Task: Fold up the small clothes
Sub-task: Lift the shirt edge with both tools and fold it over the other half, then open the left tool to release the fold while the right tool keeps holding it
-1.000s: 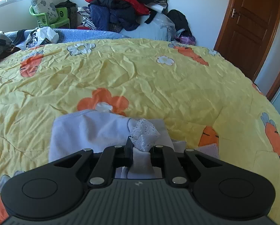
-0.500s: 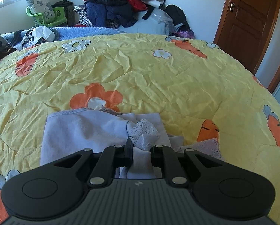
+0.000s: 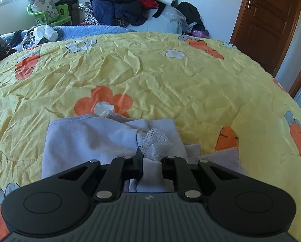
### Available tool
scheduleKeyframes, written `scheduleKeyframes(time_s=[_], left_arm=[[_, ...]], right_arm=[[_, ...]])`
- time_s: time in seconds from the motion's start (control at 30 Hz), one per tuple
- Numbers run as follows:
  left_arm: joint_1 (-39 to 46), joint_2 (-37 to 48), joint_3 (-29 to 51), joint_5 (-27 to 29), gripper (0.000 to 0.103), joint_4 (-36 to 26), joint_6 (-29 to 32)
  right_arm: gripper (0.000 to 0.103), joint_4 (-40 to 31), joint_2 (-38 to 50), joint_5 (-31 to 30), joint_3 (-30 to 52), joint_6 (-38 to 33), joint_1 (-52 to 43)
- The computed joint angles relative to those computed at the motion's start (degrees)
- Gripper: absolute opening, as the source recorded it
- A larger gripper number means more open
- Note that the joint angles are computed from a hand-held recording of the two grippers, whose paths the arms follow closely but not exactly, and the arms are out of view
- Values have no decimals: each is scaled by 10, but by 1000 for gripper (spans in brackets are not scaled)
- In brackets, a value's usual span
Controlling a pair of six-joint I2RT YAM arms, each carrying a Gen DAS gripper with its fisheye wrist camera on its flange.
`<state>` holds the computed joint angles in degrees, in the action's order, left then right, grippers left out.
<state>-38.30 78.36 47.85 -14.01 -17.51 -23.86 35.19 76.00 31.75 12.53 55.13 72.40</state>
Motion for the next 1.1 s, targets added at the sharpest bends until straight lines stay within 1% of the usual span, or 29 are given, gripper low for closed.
scheduleKeyframes(time_s=[0.03, 0.07, 0.13, 0.23, 0.27, 0.3, 0.37, 0.4, 0.47, 0.5, 0.53, 0.57, 0.63, 0.7, 0.73, 0.8, 0.83, 0.9, 0.97, 1.03, 1.1], left_arm=[[-1, -2, 1, 0, 11, 1, -1], [-3, -4, 3, 0, 11, 2, -3], [-6, -2, 11, 6, 10, 0, -3], [-18, 10, 22, 8, 11, 6, -5], [-23, 20, 30, 6, 11, 3, 2], [-28, 35, 42, 2, 12, -6, 10], [-39, 57, 60, -18, 15, -24, 26], [-43, 59, 61, -27, 20, -23, 36], [-53, 53, 58, -65, 42, -22, 44], [-56, 47, 56, -80, 71, -19, 51], [-57, 38, 50, -98, 93, -9, 58], [-57, 30, 44, -114, 95, 3, 68], [-54, 18, 40, -144, 96, 16, 94], [-43, 14, 46, -157, 96, 7, 102], [-34, 8, 42, -155, 96, 2, 100], [-15, -23, 15, -142, 96, 0, 90], [-6, -40, -5, -138, 96, 5, 81], [8, -63, -35, -135, 96, 8, 63], [25, -80, -60, -125, 96, 7, 43], [40, -101, -83, -108, 96, 6, 33], [45, -113, -97, -102, 96, -2, 27]], right_arm=[[11, -5, -6, 17, -1, -4, 8], [11, -30, -20, 44, 4, -9, 23], [11, -81, -45, 80, 14, -20, 39], [11, -145, -92, 107, 17, -21, 50], [11, -161, -102, 109, 16, -13, 50], [11, -167, -102, 97, 15, -5, 41], [14, -165, -94, 73, 9, 18, 28], [26, -169, -90, 67, 9, 31, 26], [25, -154, -85, 64, 2, 36, 24], [26, -152, -87, 61, 0, 38, 22], [26, -146, -84, 57, -1, 36, 18], [26, -139, -77, 53, 0, 33, 13], [26, -136, -71, 48, 1, 34, 10], [27, -139, -75, 50, 0, 36, 11], [27, -156, -90, 55, 2, 38, 14], [30, -210, -124, 100, 9, 45, 34], [30, -240, -143, 121, 15, 38, 42], [30, -272, -170, 135, 36, -18, 31], [30, -272, -163, 122, 65, -81, 0], [29, -245, -129, 69, 92, -142, -49], [29, -221, -64, 9, 117, -157, -103]])
